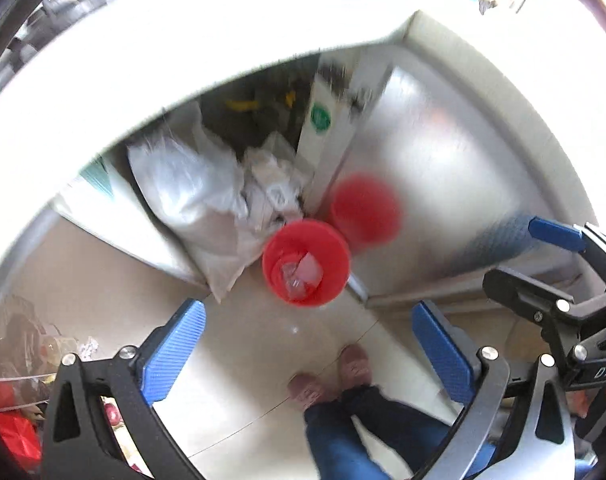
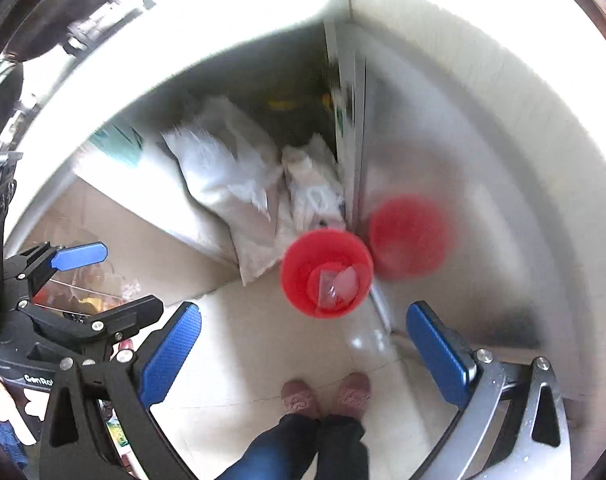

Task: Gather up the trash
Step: 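Raise both tools back up to the counter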

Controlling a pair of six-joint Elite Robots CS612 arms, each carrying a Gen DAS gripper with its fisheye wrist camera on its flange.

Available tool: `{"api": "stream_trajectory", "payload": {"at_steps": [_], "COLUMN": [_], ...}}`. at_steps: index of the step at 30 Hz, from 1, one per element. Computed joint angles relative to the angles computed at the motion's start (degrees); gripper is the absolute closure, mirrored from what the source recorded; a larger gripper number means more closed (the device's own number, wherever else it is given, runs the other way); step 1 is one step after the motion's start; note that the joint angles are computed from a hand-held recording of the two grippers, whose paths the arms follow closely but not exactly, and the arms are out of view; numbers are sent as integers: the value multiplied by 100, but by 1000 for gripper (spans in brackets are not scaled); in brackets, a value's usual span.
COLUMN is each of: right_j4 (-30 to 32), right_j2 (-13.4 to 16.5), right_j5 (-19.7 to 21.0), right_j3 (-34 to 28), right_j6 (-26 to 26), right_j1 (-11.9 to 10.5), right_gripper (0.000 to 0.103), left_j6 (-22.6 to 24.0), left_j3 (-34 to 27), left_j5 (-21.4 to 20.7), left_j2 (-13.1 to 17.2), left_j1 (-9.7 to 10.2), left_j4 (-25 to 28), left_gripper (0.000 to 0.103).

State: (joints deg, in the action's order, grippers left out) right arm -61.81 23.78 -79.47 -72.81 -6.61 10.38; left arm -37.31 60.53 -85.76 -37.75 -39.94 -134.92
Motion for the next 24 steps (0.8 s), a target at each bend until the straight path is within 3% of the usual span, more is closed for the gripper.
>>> {"api": "stream_trajectory", "payload": {"at_steps": [7,13,18,24], "right_j4": [-279,-565,-819,-1099], "right_j2": [-470,-766,-983,-1220], "right_j5": [-34,-145,-425,-694], "right_j3": [70,174,390,751], "right_j6": [-5,83,221,424], "right_j1": [-53,-145,-247,-391], "right_gripper": [1,1,1,1], "left_j6": [185,602,978,1383], "left_j3": [-161,-750,-1739,-3669], "left_j5": [250,307,315,152], "left_j2": [-310,-251,110,1054], "left_j1": [-63,-70,-63,-21], "left_j4": [-277,-284,41,804], "left_gripper": [1,1,1,0]}}
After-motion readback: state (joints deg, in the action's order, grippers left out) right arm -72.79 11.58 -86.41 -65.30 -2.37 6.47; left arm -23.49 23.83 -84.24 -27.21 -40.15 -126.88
